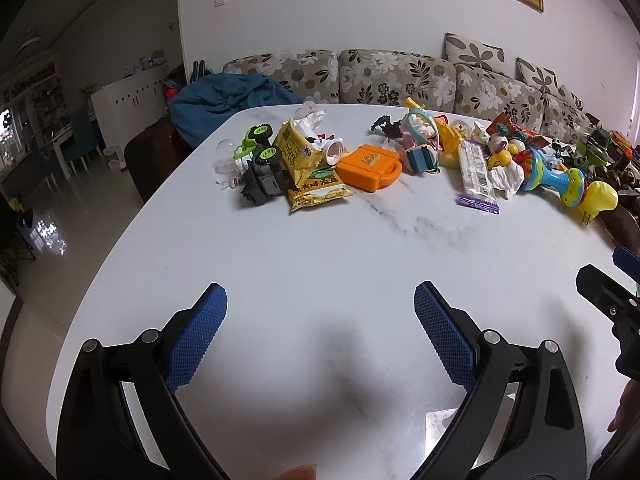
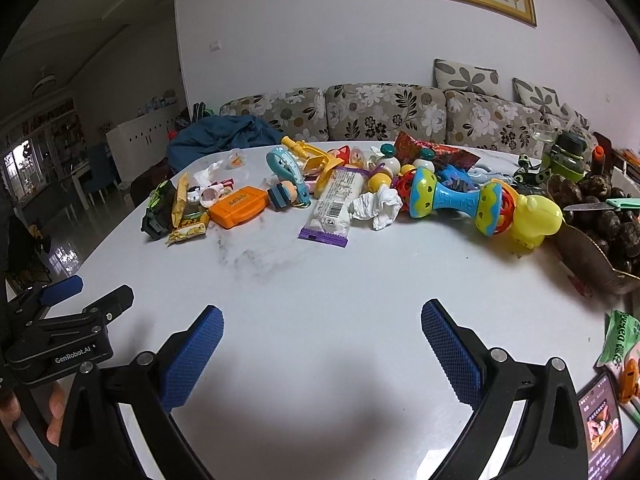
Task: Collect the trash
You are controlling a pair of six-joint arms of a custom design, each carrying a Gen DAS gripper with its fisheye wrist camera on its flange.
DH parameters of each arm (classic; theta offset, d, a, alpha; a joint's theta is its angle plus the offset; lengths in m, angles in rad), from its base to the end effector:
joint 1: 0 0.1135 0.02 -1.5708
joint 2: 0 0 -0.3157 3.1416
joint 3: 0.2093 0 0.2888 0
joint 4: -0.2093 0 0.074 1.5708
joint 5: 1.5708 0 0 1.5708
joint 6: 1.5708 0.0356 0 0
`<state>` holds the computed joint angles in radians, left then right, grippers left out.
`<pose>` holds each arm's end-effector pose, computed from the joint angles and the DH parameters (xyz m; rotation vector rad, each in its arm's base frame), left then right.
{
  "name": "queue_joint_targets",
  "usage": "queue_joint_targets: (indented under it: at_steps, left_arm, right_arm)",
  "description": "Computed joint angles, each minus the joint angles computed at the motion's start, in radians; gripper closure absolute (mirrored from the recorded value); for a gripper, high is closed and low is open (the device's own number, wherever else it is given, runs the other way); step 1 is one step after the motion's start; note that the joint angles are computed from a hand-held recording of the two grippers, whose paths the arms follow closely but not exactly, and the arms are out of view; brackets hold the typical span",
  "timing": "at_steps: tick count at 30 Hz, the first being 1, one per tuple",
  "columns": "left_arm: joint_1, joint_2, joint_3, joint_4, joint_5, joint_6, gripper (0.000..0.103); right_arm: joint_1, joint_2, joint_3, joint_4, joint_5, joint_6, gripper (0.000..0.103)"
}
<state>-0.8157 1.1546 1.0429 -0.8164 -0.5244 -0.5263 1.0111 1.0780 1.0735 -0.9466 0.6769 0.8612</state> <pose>0.1793 -0.1645 0.3465 0.1298 2.3327 0.0075 0.1317 0.1682 0.3675 0.0843 2.2590 0.1104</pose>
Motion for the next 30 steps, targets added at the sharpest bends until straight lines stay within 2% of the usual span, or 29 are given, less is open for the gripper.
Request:
queue_joint_targets:
  at_steps: [30]
  left_arm:
    - [0.019,-0.008,-0.022,0.018,0.021,0.021,0.011]
  right_arm:
    - [0.003,-0.009,-0.016,-0.010,-0.015,0.019,0.005]
